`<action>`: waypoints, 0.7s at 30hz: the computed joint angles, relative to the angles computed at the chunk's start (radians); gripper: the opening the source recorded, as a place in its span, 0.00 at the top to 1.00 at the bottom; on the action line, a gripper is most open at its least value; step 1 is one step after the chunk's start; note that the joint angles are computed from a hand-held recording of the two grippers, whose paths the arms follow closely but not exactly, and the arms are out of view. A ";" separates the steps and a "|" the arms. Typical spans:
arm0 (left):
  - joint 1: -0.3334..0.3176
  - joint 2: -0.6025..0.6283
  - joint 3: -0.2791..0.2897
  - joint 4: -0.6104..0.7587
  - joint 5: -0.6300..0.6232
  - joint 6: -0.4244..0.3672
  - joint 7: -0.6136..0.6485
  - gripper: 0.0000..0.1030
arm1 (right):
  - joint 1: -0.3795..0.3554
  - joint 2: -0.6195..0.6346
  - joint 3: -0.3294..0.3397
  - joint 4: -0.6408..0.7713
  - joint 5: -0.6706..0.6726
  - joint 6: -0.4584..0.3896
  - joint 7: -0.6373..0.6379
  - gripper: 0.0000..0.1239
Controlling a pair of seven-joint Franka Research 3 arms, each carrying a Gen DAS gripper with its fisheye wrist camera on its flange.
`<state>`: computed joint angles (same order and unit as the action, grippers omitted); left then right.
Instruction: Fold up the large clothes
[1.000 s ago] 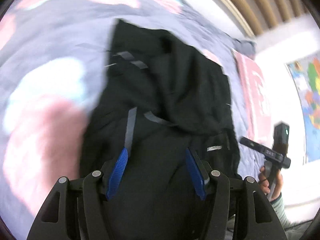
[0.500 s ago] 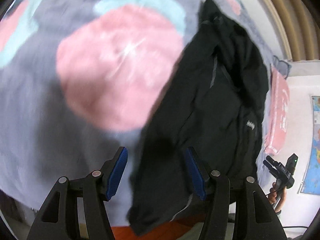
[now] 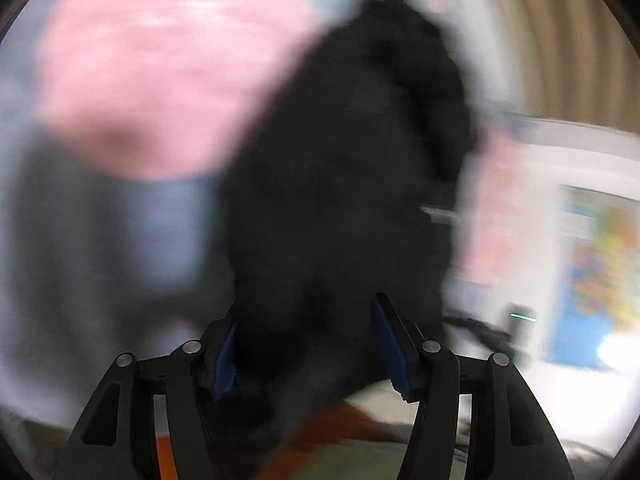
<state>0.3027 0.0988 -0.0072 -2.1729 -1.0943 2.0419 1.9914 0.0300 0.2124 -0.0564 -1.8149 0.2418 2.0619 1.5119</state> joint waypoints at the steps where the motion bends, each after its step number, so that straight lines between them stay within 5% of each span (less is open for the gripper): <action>1: 0.007 -0.010 -0.004 0.000 -0.074 -0.031 0.069 0.40 | -0.006 -0.014 -0.003 -0.011 0.009 0.004 -0.005 0.47; 3: 0.000 -0.017 -0.006 0.004 -0.105 -0.029 0.107 0.38 | -0.018 -0.031 -0.010 -0.024 0.025 0.004 -0.007 0.47; 8: -0.030 0.016 -0.013 0.008 0.042 0.046 -0.042 0.38 | -0.046 -0.049 -0.022 -0.060 0.056 -0.033 -0.007 0.47; 16: -0.047 0.005 -0.024 -0.019 0.168 0.019 -0.078 0.38 | -0.056 -0.052 -0.020 -0.120 0.103 -0.066 -0.001 0.47; 19: -0.032 -0.015 -0.021 -0.026 0.058 -0.004 -0.012 0.38 | -0.063 -0.056 -0.007 -0.122 0.198 -0.086 -0.049 0.47; 21: -0.021 -0.032 -0.012 -0.024 -0.026 -0.049 0.064 0.38 | -0.061 -0.079 0.003 -0.124 0.250 -0.074 -0.114 0.57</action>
<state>0.2819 0.0664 -0.0188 -2.1970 -1.1202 1.9927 2.0549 -0.0308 0.1334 -0.0532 -1.9387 0.4916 1.9883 1.3977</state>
